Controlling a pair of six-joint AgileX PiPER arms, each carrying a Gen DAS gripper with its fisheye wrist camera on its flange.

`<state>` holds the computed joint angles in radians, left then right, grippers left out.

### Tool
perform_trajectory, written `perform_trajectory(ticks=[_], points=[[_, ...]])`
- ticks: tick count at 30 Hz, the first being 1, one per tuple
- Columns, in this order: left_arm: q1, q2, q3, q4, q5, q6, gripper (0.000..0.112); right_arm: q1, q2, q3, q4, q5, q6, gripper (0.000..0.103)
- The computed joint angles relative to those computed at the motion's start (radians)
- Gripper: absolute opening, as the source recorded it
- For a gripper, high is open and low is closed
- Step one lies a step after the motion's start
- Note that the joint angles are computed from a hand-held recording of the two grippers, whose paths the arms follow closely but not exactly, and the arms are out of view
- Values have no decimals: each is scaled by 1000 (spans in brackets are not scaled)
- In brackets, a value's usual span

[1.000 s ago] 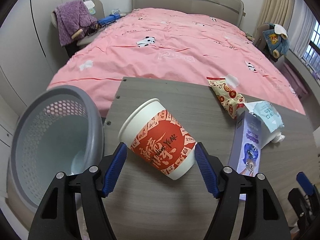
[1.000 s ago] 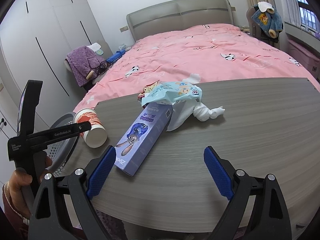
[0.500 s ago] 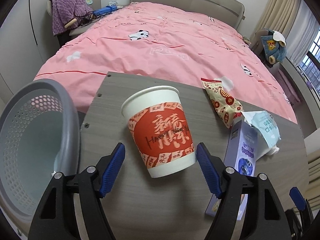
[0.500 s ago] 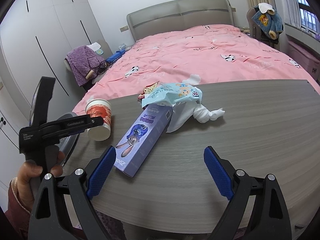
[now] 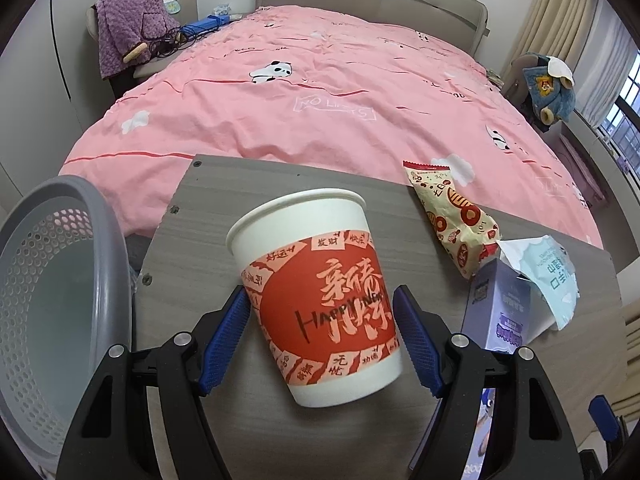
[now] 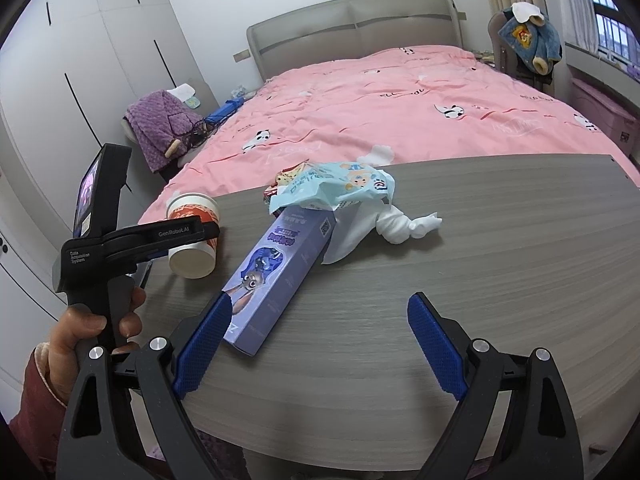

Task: Collect trash
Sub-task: 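Lower the left gripper onto the red-and-white paper cup and close it, then grasp the white cloth with the right gripper while the left holds the cup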

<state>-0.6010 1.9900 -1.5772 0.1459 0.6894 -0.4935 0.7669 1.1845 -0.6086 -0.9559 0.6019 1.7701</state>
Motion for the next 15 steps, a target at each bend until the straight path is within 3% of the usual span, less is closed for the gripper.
perform_trajectory(ticks=[8,15], points=[[4,-12,29,-7,-38,18,67,-15,-10,14,8,9,-6,88],[-6,-77,106,73,-80,-31,67,-59,-8,33,37,-16,-26,88]])
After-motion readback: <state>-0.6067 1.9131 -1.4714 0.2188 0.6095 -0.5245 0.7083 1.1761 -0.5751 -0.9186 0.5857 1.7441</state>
